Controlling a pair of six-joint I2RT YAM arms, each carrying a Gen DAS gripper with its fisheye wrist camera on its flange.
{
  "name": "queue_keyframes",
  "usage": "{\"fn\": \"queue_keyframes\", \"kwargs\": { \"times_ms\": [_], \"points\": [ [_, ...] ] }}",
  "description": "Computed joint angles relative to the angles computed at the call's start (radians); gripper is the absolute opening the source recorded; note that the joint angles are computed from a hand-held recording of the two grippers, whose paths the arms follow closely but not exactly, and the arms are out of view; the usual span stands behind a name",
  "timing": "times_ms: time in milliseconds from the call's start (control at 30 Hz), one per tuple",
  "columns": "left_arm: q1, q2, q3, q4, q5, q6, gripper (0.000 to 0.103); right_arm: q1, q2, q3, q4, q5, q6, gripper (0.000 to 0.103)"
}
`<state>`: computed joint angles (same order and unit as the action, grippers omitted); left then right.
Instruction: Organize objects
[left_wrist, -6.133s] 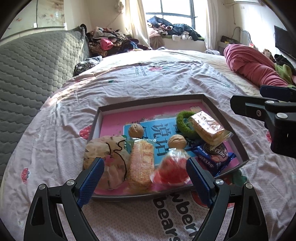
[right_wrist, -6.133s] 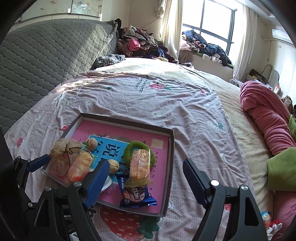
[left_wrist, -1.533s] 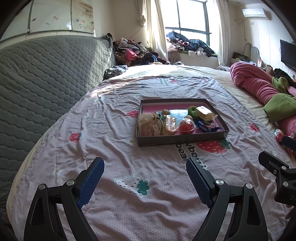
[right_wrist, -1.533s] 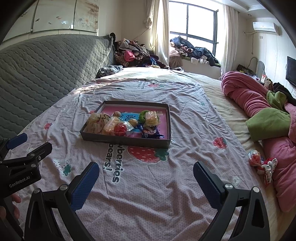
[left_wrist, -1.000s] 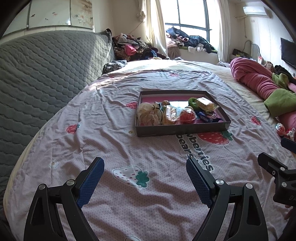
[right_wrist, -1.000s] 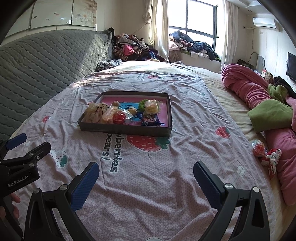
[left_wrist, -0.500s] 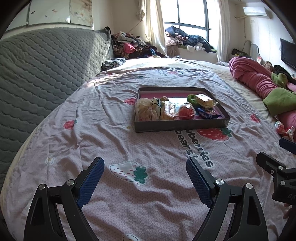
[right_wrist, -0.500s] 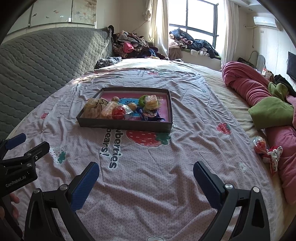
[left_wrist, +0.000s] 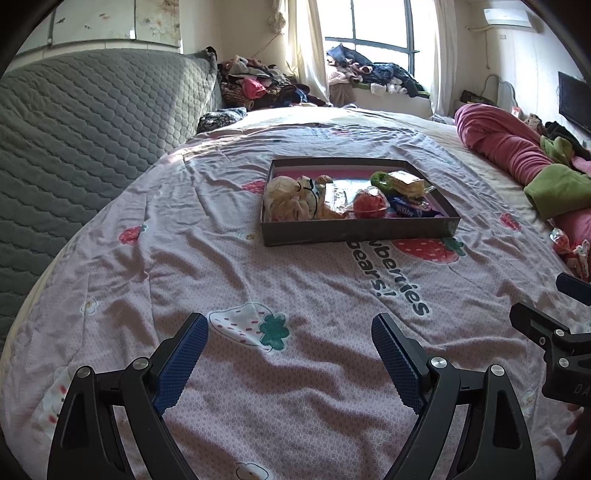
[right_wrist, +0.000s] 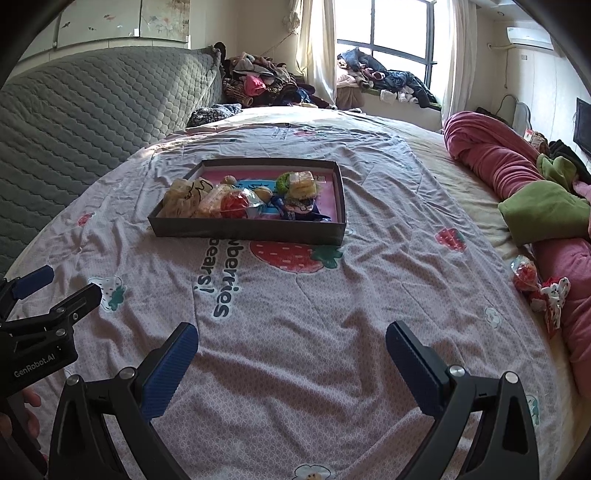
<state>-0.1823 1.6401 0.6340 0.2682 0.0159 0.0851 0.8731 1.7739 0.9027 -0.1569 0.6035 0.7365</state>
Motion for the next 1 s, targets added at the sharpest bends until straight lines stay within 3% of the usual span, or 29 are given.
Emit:
{"fn": "queue_keyframes", "kwargs": {
  "times_ms": [1000],
  "points": [
    [0.022, 0.083, -0.031, 0.101, 0.019, 0.009, 0.091, 0.000, 0.045, -0.046, 0.054, -0.017, 0.029, 0.102]
  ]
}}
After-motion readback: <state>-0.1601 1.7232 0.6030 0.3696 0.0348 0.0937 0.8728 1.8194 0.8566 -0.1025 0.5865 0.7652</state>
